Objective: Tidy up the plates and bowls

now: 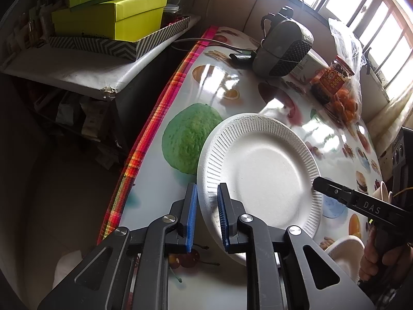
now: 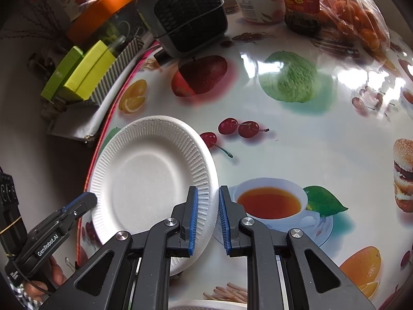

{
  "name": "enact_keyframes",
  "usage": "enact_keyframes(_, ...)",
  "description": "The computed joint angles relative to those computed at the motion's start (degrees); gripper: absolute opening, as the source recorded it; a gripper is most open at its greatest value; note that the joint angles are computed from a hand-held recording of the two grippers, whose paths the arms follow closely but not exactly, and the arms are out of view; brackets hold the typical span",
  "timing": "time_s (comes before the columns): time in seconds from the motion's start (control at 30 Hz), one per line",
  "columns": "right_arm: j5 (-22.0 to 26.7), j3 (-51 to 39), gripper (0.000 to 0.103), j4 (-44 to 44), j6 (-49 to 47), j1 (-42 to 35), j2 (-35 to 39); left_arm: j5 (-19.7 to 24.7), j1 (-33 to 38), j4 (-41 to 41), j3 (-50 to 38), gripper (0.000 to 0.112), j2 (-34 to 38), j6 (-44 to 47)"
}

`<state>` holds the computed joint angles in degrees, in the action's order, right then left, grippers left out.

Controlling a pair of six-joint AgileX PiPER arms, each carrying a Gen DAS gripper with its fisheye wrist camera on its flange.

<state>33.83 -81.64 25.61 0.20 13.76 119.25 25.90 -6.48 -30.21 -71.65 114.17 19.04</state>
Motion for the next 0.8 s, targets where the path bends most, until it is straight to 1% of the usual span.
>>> enact_keyframes(0.17,-0.4,0.6,0.016,0.6,-0.5,-0.1,-0.8,-0.2,0.1,-0.4,0.2,0.017,-0.4,0.5)
enact_keyframes(0.4,-1.2,3.0,0.016,1.0,-1.6,0.1,-3.6,-0.6,0.3,-1.2,1.7,0.017,-2.2,1.4)
enact_keyframes(0.8,-3.7,11.5,0.016,3.4,-4.9,-0.5,-11.7,-2.1,-0.9,-3.7,6.8,0.017,-7.7,4.0)
